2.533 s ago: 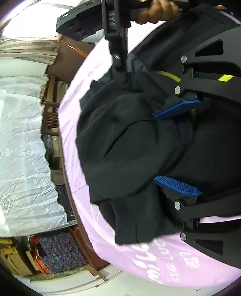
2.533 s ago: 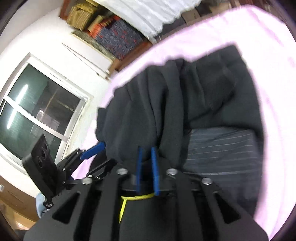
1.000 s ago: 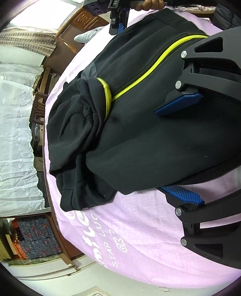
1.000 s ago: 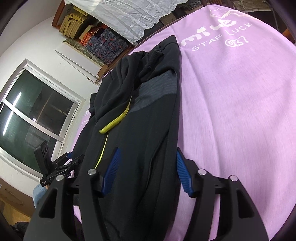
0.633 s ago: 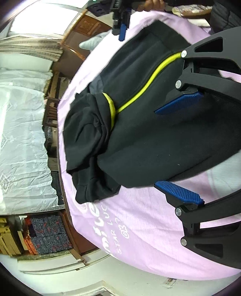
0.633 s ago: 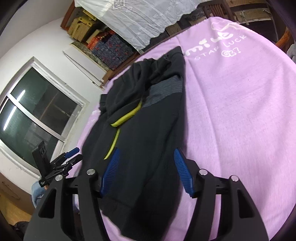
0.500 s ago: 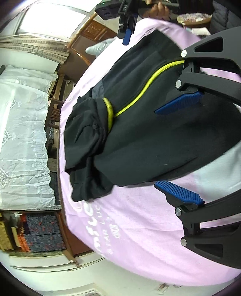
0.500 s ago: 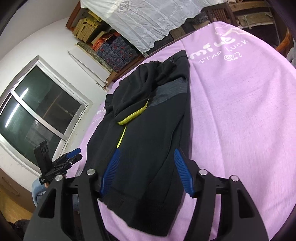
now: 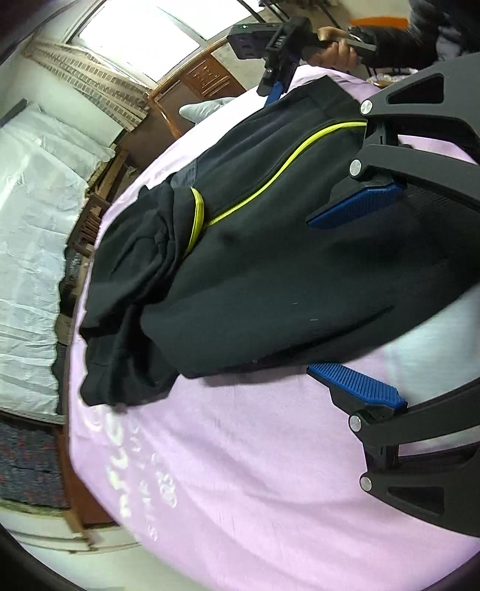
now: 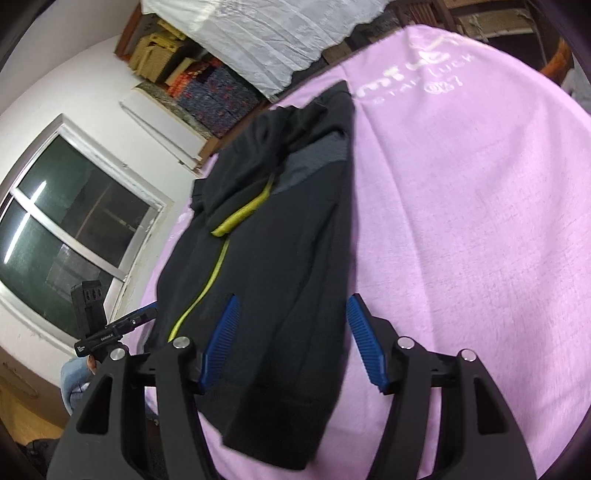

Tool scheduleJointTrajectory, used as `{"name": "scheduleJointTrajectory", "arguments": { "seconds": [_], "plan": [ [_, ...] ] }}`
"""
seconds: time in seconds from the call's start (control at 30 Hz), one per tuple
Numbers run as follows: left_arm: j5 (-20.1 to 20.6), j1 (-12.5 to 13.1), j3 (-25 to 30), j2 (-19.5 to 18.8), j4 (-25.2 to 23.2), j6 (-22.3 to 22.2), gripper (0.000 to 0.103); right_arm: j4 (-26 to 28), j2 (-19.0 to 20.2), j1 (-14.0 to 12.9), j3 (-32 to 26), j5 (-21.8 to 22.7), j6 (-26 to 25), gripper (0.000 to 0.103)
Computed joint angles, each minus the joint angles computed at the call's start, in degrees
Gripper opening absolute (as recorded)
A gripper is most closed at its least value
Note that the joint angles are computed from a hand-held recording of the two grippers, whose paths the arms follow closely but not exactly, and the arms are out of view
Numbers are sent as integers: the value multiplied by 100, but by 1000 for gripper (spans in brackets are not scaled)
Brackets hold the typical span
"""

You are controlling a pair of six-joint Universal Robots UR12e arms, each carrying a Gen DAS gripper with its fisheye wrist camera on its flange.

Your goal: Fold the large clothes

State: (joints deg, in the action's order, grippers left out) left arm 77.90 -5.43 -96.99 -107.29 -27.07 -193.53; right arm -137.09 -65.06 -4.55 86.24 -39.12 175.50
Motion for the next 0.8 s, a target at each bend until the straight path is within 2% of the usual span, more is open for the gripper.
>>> {"name": "scheduleJointTrajectory", "arguments": {
  "seconds": [0.1, 0.2, 0.43, 0.67, 0.8],
  "plan": [
    [-62, 40, 168, -115, -92, -48, 74, 99, 103, 31, -143, -81, 71, 60],
    [-379, 136, 209, -167, -42, -248, 74, 171, 189, 48, -258, -43, 100, 60],
    [-867, 145, -166, 67, 96, -221, 75, 435, 206, 66, -316, 98, -169, 60],
    [-1037, -29, -403, 235, 200, -126, 75, 921, -63, 29, -43, 343, -774, 60],
    [-1032, -95, -455, 233, 411, -64, 75, 885, -283, -9, 234, 425, -1057, 58]
  ]
}}
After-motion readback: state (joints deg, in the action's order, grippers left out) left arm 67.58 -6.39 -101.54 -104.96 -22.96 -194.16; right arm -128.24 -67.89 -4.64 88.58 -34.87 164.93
